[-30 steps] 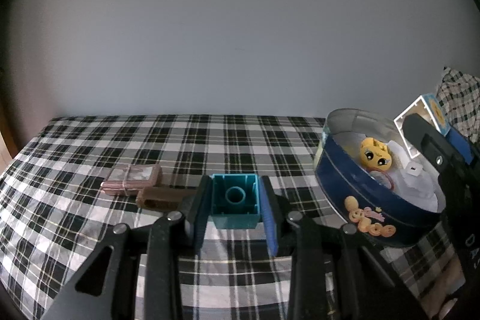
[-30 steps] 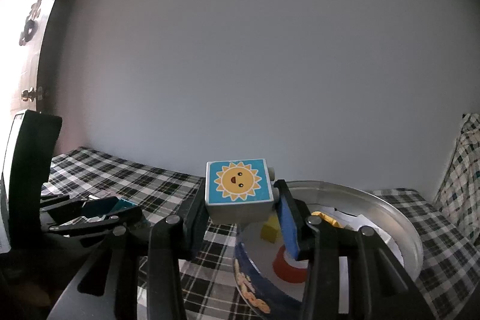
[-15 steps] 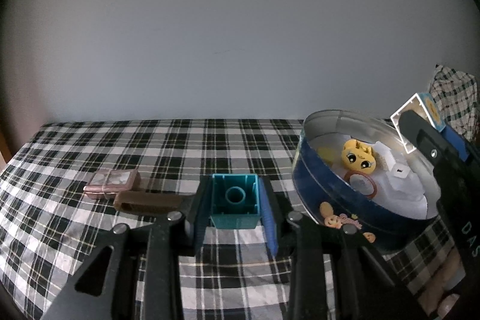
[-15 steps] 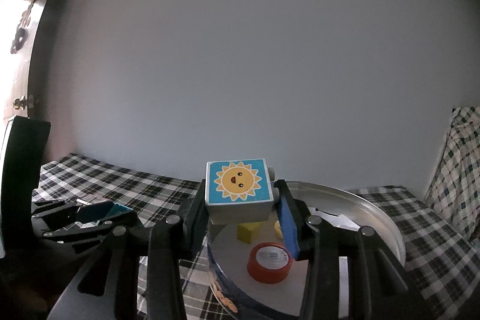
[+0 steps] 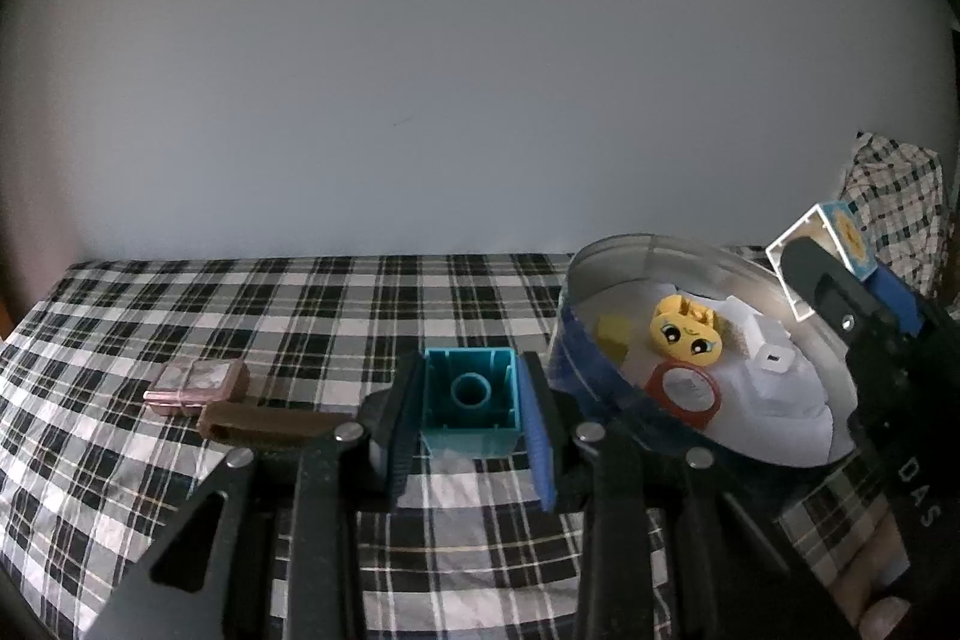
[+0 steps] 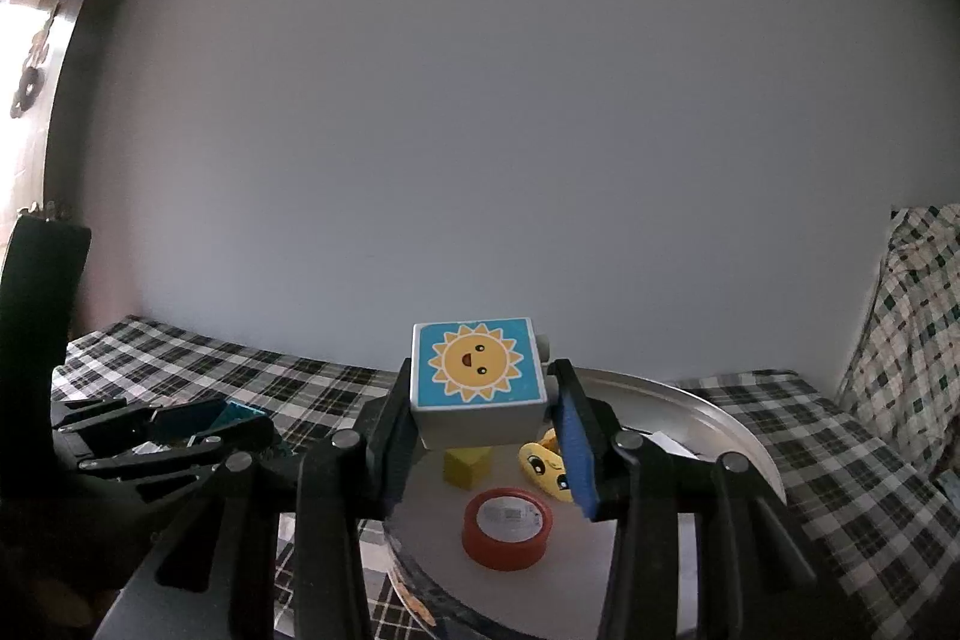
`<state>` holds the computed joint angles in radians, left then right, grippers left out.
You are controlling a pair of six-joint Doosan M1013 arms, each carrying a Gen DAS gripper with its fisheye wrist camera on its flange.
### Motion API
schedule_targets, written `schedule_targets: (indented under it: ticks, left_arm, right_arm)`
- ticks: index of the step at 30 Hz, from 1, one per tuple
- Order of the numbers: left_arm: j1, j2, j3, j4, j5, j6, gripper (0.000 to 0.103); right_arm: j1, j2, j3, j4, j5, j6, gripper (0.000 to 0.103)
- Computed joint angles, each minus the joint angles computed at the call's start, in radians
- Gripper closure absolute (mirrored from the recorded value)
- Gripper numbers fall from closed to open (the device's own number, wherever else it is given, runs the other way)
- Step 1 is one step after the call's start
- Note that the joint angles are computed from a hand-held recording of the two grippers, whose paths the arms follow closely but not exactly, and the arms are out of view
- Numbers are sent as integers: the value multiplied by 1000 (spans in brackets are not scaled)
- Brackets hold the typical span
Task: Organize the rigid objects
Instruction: 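Carry the teal brick and sun-printed block up toward the tin with both tools, then move the left tool's teal brick over the tin while the right tool brings the sun block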
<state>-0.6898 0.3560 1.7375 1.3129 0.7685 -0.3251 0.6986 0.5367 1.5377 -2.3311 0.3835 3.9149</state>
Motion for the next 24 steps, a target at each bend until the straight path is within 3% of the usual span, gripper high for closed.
schedule_targets:
  ticks: [24]
  left_arm:
    - [-11,25,-65,58,-18,9,73]
  right_arm:
    - [-43,-15,19,39,45,8,58]
